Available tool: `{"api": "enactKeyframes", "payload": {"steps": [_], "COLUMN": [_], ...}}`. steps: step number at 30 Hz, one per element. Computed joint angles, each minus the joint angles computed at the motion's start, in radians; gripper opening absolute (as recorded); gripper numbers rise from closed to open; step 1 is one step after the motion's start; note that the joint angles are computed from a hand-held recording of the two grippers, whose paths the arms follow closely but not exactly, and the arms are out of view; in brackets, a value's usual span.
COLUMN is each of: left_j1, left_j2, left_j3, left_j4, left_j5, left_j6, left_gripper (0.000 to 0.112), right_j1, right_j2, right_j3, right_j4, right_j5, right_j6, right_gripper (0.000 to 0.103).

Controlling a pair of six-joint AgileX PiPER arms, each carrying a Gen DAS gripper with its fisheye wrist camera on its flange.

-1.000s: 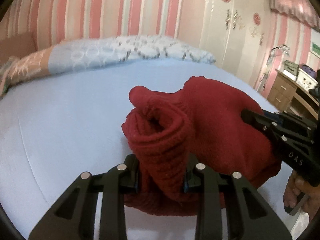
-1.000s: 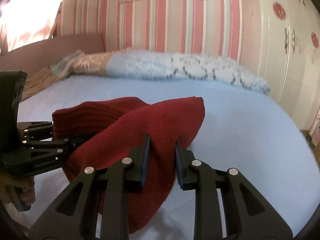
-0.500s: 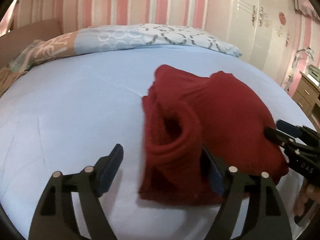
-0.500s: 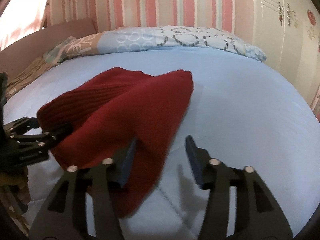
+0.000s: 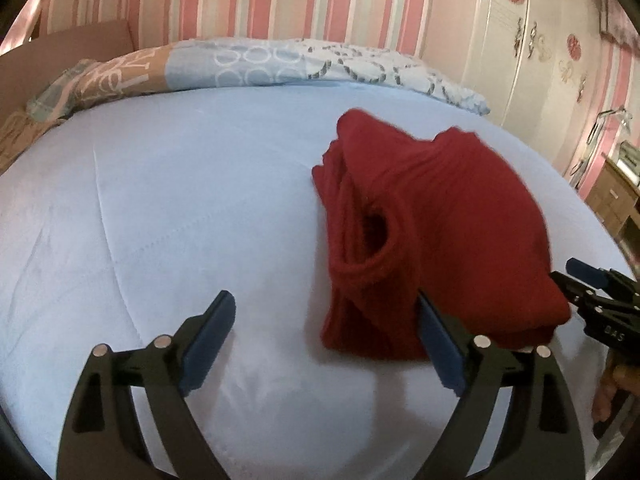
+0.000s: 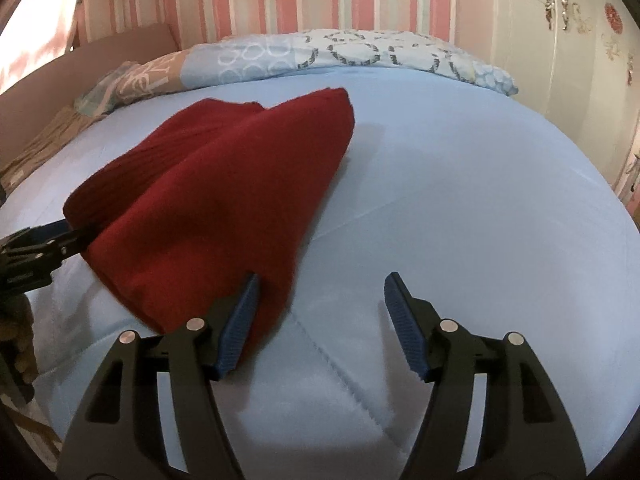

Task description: Fold small clothes

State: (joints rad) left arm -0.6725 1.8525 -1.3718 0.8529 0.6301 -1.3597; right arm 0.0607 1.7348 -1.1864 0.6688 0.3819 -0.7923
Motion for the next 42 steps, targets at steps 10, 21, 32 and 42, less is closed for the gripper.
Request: {"api": "enactKeyframes", "payload": {"steps": [10,21,32,42], "left_j1": [-0.016,0.192,0.386,0.456], "left_j2": [-0.218,-0.516,-0.790,-0.854], "left_j3": [0.081,0.234,0.308,0.277], "left_j4": [0.027,-0.116,-0.375,-0.481], "left_j5": [0.073,0.045,0.115,0.113], "left_j6": [0.040,0.368,0.710,0.852], "left_gripper": [0.089,0.092,0.101,0.101], "right_j1": [0.120,0.431,0.832,0.976], "right_j2": [-0.225,-0.189,-0.146,-0.137], "right_j3": [-0.013,-0.148,-0.357,-0.492], "right_j4": [-0.364,-0.959,-1.321,-1.437], "right_j5": [0.005,0.171,0.516,0.676], "right_j6": [0.556,1.355,1.723,1.761], "right_gripper": [0.094,0.100,0.100,0.100]}}
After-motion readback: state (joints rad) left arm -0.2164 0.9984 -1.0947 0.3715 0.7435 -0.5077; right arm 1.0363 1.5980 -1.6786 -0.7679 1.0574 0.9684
